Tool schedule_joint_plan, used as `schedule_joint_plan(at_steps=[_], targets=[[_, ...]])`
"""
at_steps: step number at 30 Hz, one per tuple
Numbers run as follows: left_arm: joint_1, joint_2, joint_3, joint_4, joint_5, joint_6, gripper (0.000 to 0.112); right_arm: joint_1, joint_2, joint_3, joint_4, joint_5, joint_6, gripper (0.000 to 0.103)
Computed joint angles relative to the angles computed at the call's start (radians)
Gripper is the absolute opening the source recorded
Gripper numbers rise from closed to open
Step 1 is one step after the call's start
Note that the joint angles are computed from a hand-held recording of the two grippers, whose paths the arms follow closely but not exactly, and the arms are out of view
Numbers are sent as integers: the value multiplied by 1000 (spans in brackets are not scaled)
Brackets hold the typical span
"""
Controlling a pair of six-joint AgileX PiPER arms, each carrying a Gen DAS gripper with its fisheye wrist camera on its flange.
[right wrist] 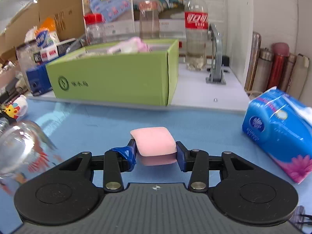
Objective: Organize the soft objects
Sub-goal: 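Lift the sock bundle with the left tool while the right tool grasps the pink sponge, then carry the sock bundle and sponge into the box and open both tools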
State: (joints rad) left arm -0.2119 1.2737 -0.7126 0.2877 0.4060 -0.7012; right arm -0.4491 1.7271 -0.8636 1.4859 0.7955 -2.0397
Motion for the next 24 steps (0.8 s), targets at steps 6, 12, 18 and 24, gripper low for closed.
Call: schedule_joint_plan(at_steps=[6,12,18,24], targets=[[77,26,-234,-348,44,425,30,43,-92,-120,0,103,113,28],[58,282,-629,-431,100,529,30,257,30,-448,-86,-10,322,29],[24,587,-1000,-517,215,617,30,327,156,-657,-257,-129,507,30],[8,802,-1233,-506,319,573,39,348,366,-928,-450,-37,860,37]])
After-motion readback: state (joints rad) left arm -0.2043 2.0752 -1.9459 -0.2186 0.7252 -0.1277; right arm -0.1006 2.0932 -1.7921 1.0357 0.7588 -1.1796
